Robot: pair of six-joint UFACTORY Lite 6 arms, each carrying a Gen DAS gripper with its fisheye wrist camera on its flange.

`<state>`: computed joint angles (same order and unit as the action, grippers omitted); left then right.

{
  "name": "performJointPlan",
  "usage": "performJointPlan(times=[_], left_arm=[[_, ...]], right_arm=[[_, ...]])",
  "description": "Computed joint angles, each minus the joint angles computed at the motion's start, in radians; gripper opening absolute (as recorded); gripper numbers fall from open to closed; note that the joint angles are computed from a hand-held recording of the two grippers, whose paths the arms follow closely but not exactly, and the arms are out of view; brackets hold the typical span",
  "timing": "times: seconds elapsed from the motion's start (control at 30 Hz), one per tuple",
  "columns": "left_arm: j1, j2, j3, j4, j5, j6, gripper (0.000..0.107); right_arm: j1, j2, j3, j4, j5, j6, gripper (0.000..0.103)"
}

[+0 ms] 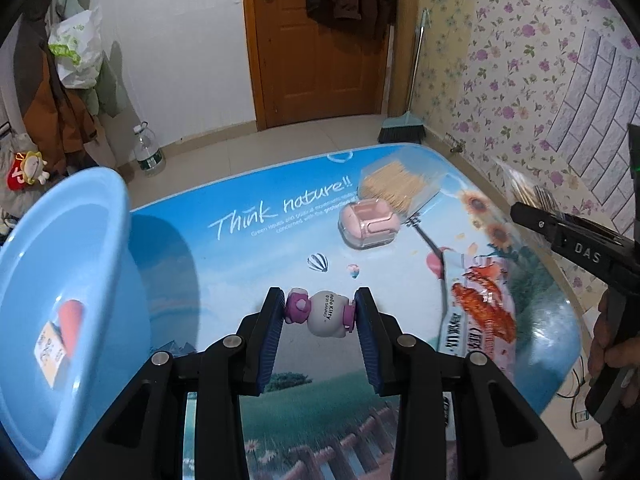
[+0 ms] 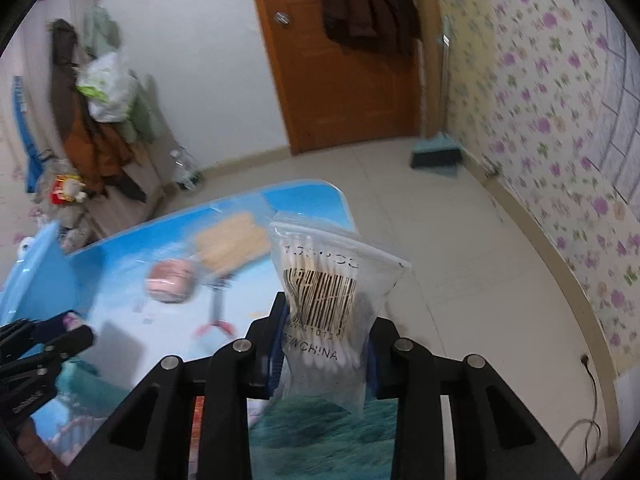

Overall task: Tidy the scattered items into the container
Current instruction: 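Lift the toy figure with left tool while right tool lifts the swab bag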

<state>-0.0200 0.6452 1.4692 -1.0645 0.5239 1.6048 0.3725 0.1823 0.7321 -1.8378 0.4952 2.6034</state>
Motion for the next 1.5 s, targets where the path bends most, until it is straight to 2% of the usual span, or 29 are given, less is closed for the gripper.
performJointPlan(times=[0.23,0.43,0.77,0.87,1.0,1.2,1.5], left_arm=[[0.068,-0.177,-0.138,-0.069,0.051,0.088,0.034],[0.151,-0.327,-0.247,-0.081,0.092,0.118,0.034],[0.365,-0.590,-0.524,-0.224,0.154,0.343,0.034],[0.438,-0.619,-0.560,-0.255,0.181,0.376,0.034],[0.490,-0.599,-0.539,-0.227,0.185,0.322,0.034],[0.531,-0.578,-0.513,-0.243,0.204,0.333,0.034],[0.530,-0.518,-0.475,-0.216,0.202,0.309,0.034]], right_arm=[[0.214,-0.113,0.061,0.297,0.142,-0.300,0.033],[0.402,-0.121,0.166,0.472,0.309,-0.442,0.033],[0.735,-0.012,0.338,0.541,0.574,-0.310,0.033],[0.799,0.079,0.444,0.552,0.605,-0.317,0.033],[0.840,0.189,0.583,0.584,0.612,-0.380,0.033],[0.852,0.284,0.699,0.605,0.615,-0.428,0.033],[0.806,0.242,0.634,0.598,0.570,-0.426,0.033]])
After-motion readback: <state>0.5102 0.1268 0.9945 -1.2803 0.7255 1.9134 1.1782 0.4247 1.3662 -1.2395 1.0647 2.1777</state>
